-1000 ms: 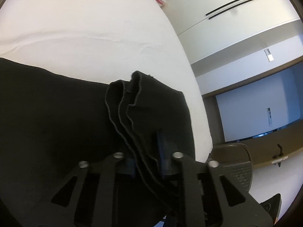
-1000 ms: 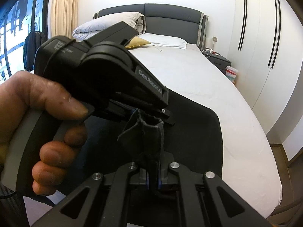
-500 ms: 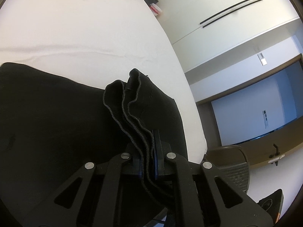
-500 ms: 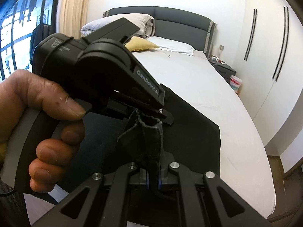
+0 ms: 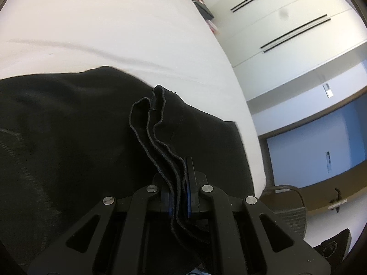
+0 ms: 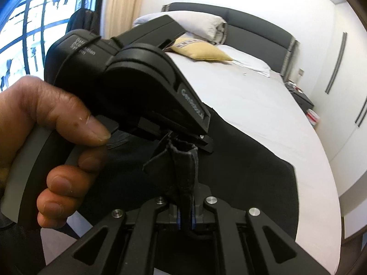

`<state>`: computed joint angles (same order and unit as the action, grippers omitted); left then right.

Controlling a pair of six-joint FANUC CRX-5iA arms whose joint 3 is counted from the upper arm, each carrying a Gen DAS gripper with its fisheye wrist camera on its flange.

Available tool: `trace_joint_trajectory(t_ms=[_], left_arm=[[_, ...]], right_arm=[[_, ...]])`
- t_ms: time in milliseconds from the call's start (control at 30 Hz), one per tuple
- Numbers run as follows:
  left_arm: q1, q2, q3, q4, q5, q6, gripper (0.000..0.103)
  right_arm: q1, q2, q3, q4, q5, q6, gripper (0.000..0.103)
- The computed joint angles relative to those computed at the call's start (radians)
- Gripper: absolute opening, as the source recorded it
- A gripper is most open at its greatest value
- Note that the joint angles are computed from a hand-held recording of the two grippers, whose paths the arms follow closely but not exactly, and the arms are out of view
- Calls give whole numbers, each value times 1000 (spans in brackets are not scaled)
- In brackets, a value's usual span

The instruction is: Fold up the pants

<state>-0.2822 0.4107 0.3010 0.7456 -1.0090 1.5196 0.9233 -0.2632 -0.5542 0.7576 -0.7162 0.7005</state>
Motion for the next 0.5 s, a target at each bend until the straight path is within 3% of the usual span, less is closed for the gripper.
trace_joint_trajectory(t_ms=[500], left_arm=[[36,-71,-131,-49,37,-17,6]], right_arm=[[38,52,60,-109,-14,123,7]])
